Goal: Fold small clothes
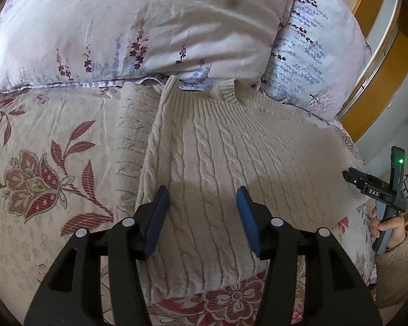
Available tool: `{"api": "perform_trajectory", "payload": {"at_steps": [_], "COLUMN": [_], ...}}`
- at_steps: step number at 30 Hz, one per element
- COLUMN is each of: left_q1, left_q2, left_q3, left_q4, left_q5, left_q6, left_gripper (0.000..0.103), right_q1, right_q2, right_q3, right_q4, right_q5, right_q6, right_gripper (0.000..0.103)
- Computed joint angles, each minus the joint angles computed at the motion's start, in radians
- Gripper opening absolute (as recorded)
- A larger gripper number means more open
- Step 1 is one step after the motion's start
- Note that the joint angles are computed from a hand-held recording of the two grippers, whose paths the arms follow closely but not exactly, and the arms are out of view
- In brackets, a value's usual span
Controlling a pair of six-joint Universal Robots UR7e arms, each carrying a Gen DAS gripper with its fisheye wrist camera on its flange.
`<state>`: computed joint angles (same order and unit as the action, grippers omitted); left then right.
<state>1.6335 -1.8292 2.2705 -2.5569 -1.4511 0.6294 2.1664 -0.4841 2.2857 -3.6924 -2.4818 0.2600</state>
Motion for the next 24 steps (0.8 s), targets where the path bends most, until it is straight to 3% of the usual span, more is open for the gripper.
{"api": "perform_trajectory", "payload": {"at_steps": [9,12,14,15,19,21,24], "left_q1": [0.049,0.063,0.090,0.097,0.108,0.117,0.129], "left_q2": [-0.003,-0.018,-0.017,-0.015,0.037,0.072,0.108], "left_q3": [-0.015,-0.043,-0.084,-0.098,-0.170,-0.206,-0.233], "left_q4": [0.019,0.084,0.129,0.126,0.126,0.152,0.164], "left_q5": [-0.070,-0.092,-0.150,-0.165,-0.180,-0.190,-0.219], "left_q6": [-0.016,-0.045,-0.080,-0.096,-0.179,-0.230,-0.277], "left_gripper": [0.048,0.047,0.048,0.055,0.067,0.068,0.069], "right_q1": [0.004,0.010,0.027,0.036,0.057,0.064,0.067], "right_q2": [0.001,-0.060,-0.108,-0.115,-0.085,-0.047,0.007], "right_q3": [0.003,0.005,-0.011,-0.018,-0.064,-0.116,-0.191], "right_q4": [-0.005,0.155,0.301,0.318,0.206,0.217,0.257], "right_q5": [-0.002,0.003,-0.007,-0.007,0.072,0.088,0.081], "right_q6": [-0.021,0.076,0.175,0.191,0.095,0.065,0.055], "right_gripper": [0.069,0.069,0.069,0.069,0.076,0.077,0.088]}}
